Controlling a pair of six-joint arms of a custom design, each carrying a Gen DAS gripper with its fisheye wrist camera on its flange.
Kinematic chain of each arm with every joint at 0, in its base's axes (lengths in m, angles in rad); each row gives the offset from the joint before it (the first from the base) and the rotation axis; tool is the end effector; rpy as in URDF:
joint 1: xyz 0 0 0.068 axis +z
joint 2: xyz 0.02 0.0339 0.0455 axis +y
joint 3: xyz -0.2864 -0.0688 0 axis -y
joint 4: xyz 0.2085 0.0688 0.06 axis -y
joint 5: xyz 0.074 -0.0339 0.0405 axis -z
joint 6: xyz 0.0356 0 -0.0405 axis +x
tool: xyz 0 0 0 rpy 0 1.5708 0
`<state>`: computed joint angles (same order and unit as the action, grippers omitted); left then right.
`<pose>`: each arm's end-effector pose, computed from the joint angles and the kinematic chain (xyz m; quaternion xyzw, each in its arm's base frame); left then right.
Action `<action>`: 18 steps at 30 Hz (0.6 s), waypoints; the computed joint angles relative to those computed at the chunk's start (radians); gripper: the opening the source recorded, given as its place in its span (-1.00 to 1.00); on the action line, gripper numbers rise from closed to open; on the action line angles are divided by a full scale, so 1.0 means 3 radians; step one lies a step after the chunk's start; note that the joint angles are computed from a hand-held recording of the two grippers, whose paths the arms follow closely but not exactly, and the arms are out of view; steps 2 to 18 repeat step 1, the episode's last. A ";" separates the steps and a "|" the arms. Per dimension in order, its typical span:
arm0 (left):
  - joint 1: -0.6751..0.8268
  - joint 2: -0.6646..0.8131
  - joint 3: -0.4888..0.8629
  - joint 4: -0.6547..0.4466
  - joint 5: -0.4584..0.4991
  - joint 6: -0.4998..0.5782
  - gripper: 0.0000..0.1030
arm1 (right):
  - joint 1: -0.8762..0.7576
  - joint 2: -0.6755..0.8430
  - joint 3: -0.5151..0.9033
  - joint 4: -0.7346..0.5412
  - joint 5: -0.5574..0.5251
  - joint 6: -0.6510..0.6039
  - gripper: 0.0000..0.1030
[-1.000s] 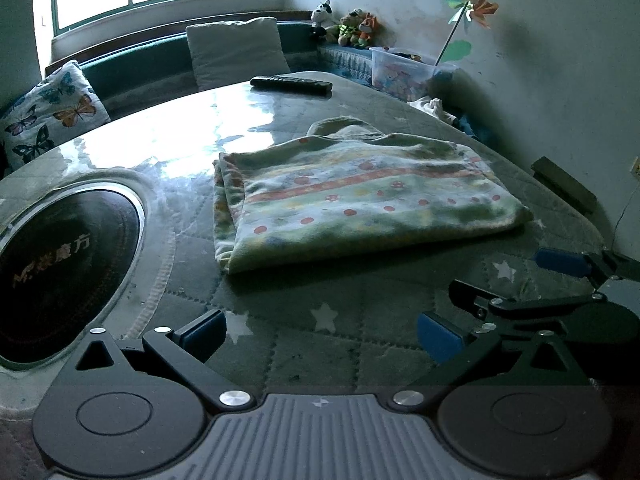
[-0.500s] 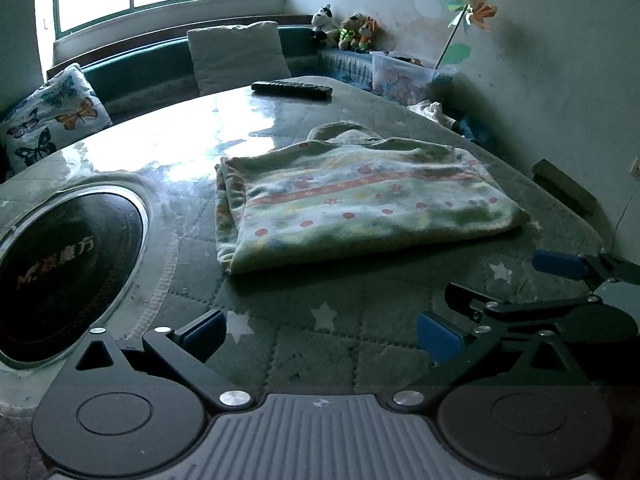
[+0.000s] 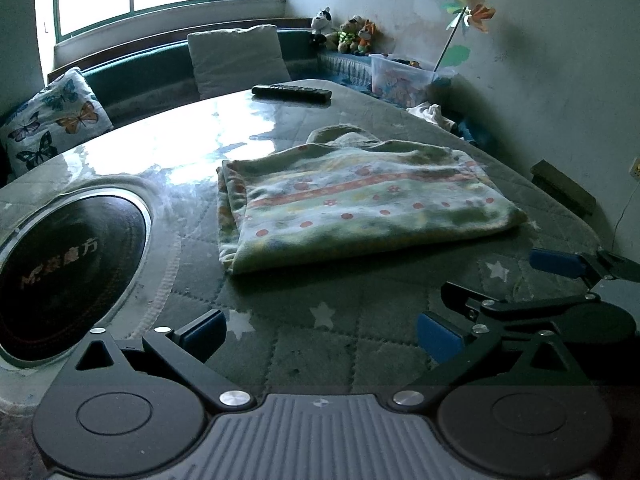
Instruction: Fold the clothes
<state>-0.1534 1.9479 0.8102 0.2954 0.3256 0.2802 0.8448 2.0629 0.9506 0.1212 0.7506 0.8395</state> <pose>0.3334 -0.0631 0.1353 0.2547 0.8880 -0.1289 0.3604 0.2546 0.2503 0.1218 0.1024 0.8919 -0.0355 0.4391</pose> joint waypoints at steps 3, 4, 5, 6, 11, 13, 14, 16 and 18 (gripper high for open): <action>0.0003 -0.0002 -0.0002 0.0002 0.0004 0.0005 1.00 | 0.0001 0.0002 0.0005 -0.0004 0.0000 -0.0001 1.00; 0.0003 -0.0002 -0.0002 0.0002 0.0004 0.0005 1.00 | 0.0001 0.0002 0.0005 -0.0004 0.0000 -0.0001 1.00; 0.0003 -0.0002 -0.0002 0.0002 0.0004 0.0005 1.00 | 0.0001 0.0002 0.0005 -0.0004 0.0000 -0.0001 1.00; 0.0003 -0.0002 -0.0002 0.0002 0.0004 0.0005 1.00 | 0.0001 0.0002 0.0005 -0.0004 0.0000 -0.0001 1.00; 0.0003 -0.0002 -0.0002 0.0002 0.0004 0.0005 1.00 | 0.0001 0.0002 0.0005 -0.0004 0.0000 -0.0001 1.00; 0.0003 -0.0002 -0.0002 0.0002 0.0004 0.0005 1.00 | 0.0001 0.0002 0.0005 -0.0004 0.0000 -0.0001 1.00; 0.0003 -0.0002 -0.0002 0.0002 0.0004 0.0005 1.00 | 0.0001 0.0002 0.0005 -0.0004 0.0000 -0.0001 1.00; 0.0003 -0.0002 -0.0002 0.0002 0.0004 0.0005 1.00 | 0.0001 0.0002 0.0005 -0.0004 0.0000 -0.0001 1.00; 0.0003 -0.0002 -0.0002 0.0002 0.0004 0.0005 1.00 | 0.0001 0.0002 0.0005 -0.0004 0.0000 -0.0001 1.00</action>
